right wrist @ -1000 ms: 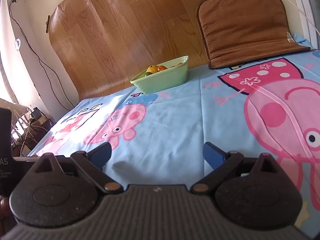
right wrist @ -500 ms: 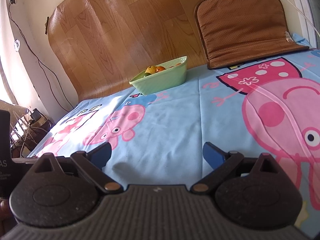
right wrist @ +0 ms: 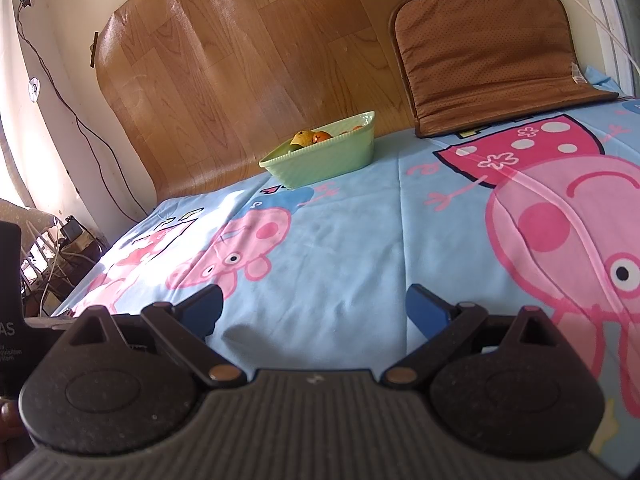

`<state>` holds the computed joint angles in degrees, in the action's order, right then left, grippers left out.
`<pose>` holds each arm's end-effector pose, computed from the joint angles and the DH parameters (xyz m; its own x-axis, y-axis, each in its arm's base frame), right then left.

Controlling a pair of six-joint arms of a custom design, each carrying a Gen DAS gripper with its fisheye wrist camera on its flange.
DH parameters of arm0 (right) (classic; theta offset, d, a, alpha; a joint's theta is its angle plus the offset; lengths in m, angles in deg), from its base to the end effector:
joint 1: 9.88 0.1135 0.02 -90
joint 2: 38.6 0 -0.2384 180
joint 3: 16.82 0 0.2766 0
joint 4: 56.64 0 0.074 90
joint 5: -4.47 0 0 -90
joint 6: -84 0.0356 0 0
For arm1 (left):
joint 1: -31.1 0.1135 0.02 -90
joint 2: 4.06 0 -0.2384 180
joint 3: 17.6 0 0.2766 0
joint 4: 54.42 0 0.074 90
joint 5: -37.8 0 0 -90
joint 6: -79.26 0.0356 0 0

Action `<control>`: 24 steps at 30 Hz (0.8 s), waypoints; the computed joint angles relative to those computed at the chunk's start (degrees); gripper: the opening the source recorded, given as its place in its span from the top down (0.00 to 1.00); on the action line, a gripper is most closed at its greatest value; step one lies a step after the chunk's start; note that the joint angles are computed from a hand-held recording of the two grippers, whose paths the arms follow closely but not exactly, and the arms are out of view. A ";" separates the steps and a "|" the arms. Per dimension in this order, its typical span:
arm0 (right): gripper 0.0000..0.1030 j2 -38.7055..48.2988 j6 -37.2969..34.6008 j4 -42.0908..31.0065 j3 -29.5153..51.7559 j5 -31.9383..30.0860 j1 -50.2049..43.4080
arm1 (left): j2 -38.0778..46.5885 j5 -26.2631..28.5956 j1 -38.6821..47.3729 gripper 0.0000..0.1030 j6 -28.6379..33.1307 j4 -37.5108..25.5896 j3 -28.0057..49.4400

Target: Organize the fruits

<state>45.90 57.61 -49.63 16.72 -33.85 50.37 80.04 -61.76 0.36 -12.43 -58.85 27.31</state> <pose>0.1436 0.1950 0.0693 -0.3842 0.4471 -0.8078 0.1938 0.8945 0.4029 0.2513 -0.1426 0.1006 -0.6045 0.3257 -0.7270 0.3830 0.9190 0.0932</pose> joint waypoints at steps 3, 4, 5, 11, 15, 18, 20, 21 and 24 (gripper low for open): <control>0.04 0.10 0.05 0.00 0.03 -0.11 0.04 | -0.05 -0.01 0.00 0.00 0.00 -0.03 -0.01; 0.04 0.11 0.04 -0.02 0.05 -0.05 0.05 | -0.10 0.00 0.00 0.00 0.00 -0.08 -0.02; 0.04 0.17 0.05 -0.01 0.08 0.03 0.12 | -0.08 -0.03 -0.04 0.00 0.00 -0.09 0.01; 0.04 0.06 0.03 0.33 -0.22 -0.15 0.01 | -0.30 -0.05 -0.10 0.00 0.01 -0.29 0.04; 0.04 -0.18 -0.07 0.33 -0.36 -0.16 -0.01 | -0.29 -0.19 -0.22 0.00 -0.02 -0.39 0.07; 0.04 -0.11 0.08 0.18 -0.28 -0.17 -0.01 | -0.23 -0.07 -0.20 0.00 -0.03 -0.66 0.31; 0.04 -0.10 0.13 0.18 -0.28 -0.14 0.03 | -0.28 -0.08 -0.17 0.00 0.05 -0.58 0.25; 0.04 -0.09 -0.03 0.33 -0.32 -0.18 -0.02 | -0.20 -0.11 -0.21 0.00 0.04 -0.54 0.31; 0.04 -0.05 -0.03 0.41 -0.35 -0.23 -0.06 | -0.25 -0.05 -0.16 0.00 0.03 -0.60 0.25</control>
